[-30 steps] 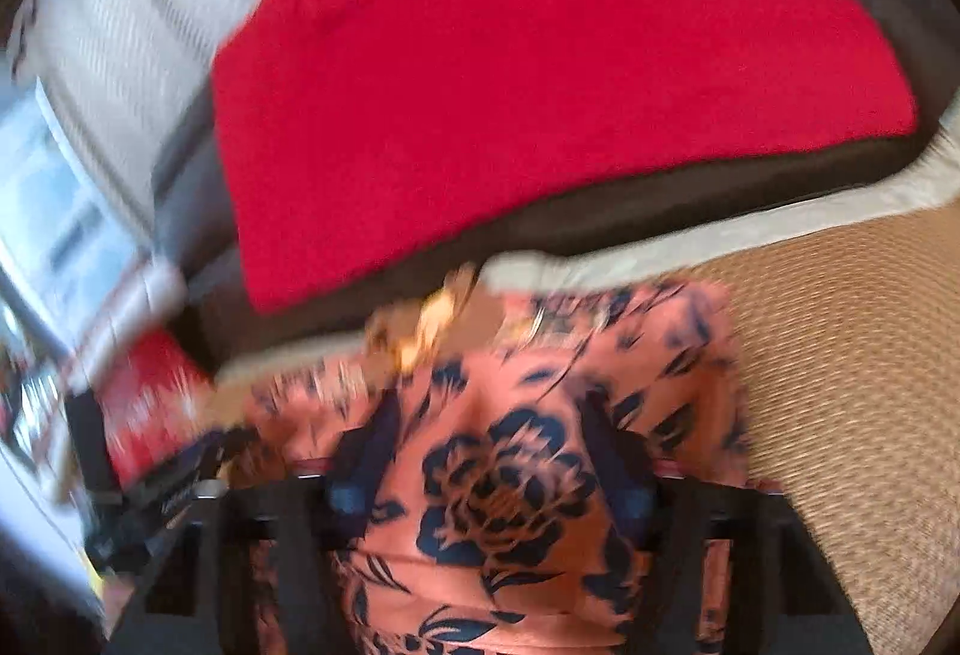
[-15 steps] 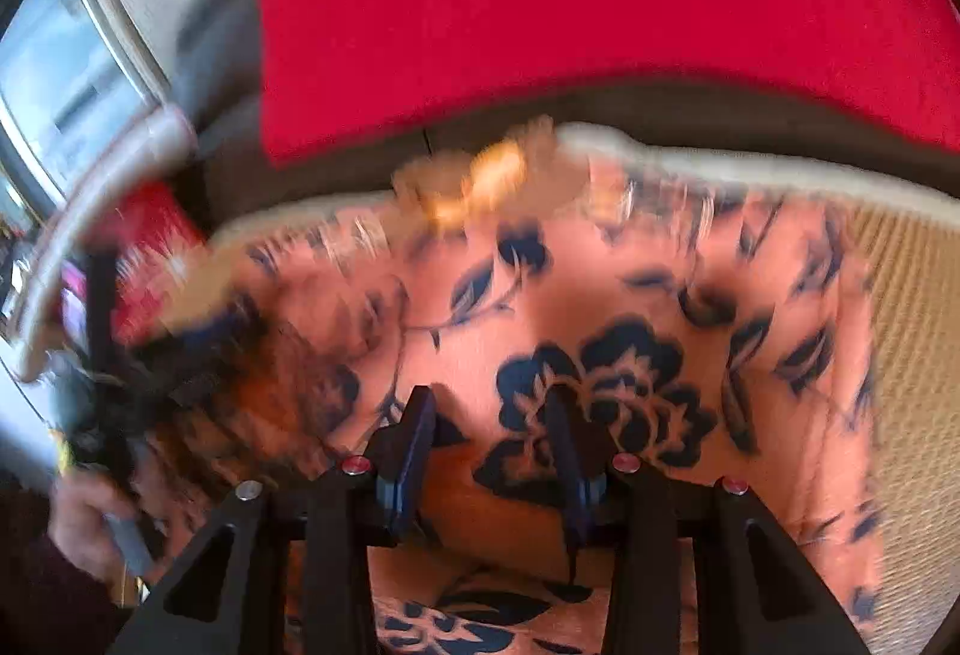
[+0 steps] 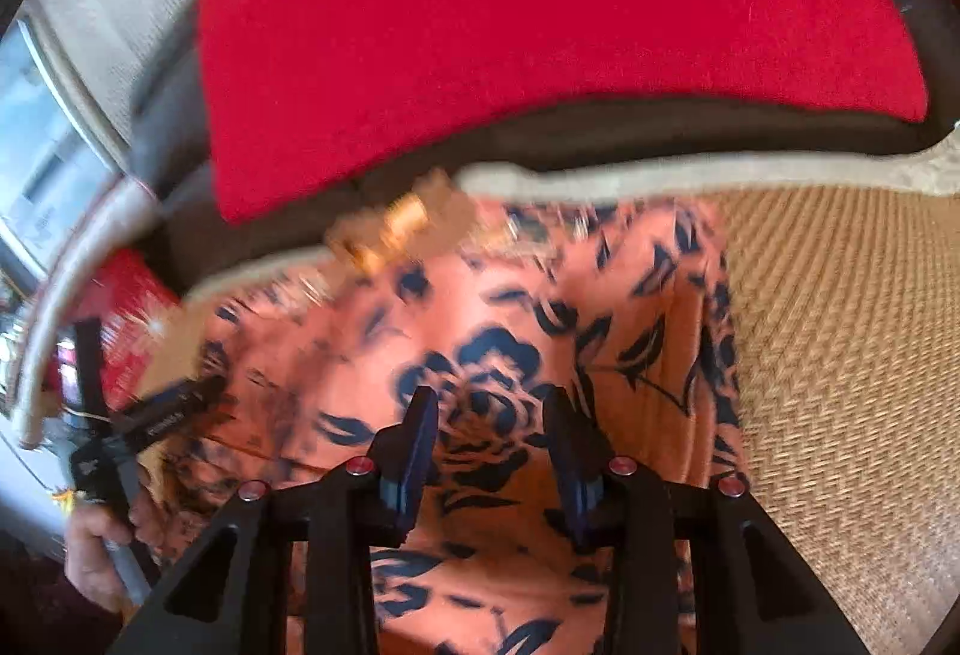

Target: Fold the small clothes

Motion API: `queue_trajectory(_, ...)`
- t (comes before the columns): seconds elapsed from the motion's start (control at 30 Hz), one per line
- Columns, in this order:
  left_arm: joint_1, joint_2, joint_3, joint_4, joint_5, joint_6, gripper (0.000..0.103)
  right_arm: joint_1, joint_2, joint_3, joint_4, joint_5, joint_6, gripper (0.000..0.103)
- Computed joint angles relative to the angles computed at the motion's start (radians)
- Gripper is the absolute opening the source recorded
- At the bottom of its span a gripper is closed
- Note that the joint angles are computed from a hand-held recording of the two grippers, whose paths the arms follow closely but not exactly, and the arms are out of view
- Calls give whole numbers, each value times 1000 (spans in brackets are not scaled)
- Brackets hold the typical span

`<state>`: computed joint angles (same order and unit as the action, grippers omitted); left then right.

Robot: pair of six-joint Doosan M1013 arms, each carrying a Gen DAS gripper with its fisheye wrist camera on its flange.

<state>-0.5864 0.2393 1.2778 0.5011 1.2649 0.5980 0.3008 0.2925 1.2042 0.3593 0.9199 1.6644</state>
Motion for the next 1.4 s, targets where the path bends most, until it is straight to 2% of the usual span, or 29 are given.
queue_trajectory(0.07, -6, -11, 10, 19, 5, -8, 53, -1, -14, 13, -15, 6, 11, 45)
queue_trajectory(0.13, -11, -6, 11, 34, 51, 36, 60, 3, 4, 4, -54, 102, 38, 48)
queue_trajectory(0.2, -18, -13, 14, 9, 66, 58, 60, 12, -26, 35, -90, 72, 38, 46)
queue_trajectory(0.23, -19, -29, 23, -1, 56, 43, 60, 6, -37, 32, -84, 96, 51, 47)
queue_trajectory(0.3, -38, -79, 59, 17, 10, -9, 60, -13, -90, 86, 2, 41, 36, 47)
queue_trajectory(0.33, -51, -104, 78, 38, -10, -26, 60, -21, -118, 113, 33, 13, 19, 52)
queue_trajectory(0.37, -70, -130, 99, 73, -15, -49, 61, -29, -142, 134, 37, -3, 12, 56)
queue_trajectory(0.43, -102, -166, 130, 137, -13, -88, 64, -44, -192, 190, 41, -40, 25, 57)
queue_trajectory(0.57, -171, -263, 240, 233, -19, -169, 65, -94, -299, 318, 108, -57, 63, 60)
queue_trajectory(0.67, -239, -337, 315, 267, 14, -229, 69, -116, -361, 383, 66, -10, 98, 60)
queue_trajectory(0.77, -300, -408, 401, 248, 35, -281, 72, -154, -418, 435, 75, 72, 85, 61)
queue_trajectory(0.83, -322, -430, 437, 217, 51, -294, 72, -170, -444, 473, 85, 116, 82, 66)
queue_trajectory(0.9, -321, -442, 463, 153, 50, -298, 72, -166, -439, 475, 76, 177, 86, 69)
queue_trajectory(0.93, -316, -447, 472, 123, 41, -303, 72, -152, -438, 483, 62, 174, 85, 69)
queue_trajectory(1.03, -282, -450, 479, 35, -26, -270, 72, -111, -419, 477, -15, 213, 103, 69)
queue_trajectory(1.17, -284, -454, 497, 18, -80, -272, 71, -87, -376, 475, -58, 298, 171, 69)
queue_trajectory(1.3, -264, -459, 512, -50, -133, -238, 36, -74, -362, 482, -55, 317, 179, 70)
queue_trajectory(1.4, -261, -456, 517, -66, -134, -237, 33, -72, -363, 491, -49, 304, 191, 69)
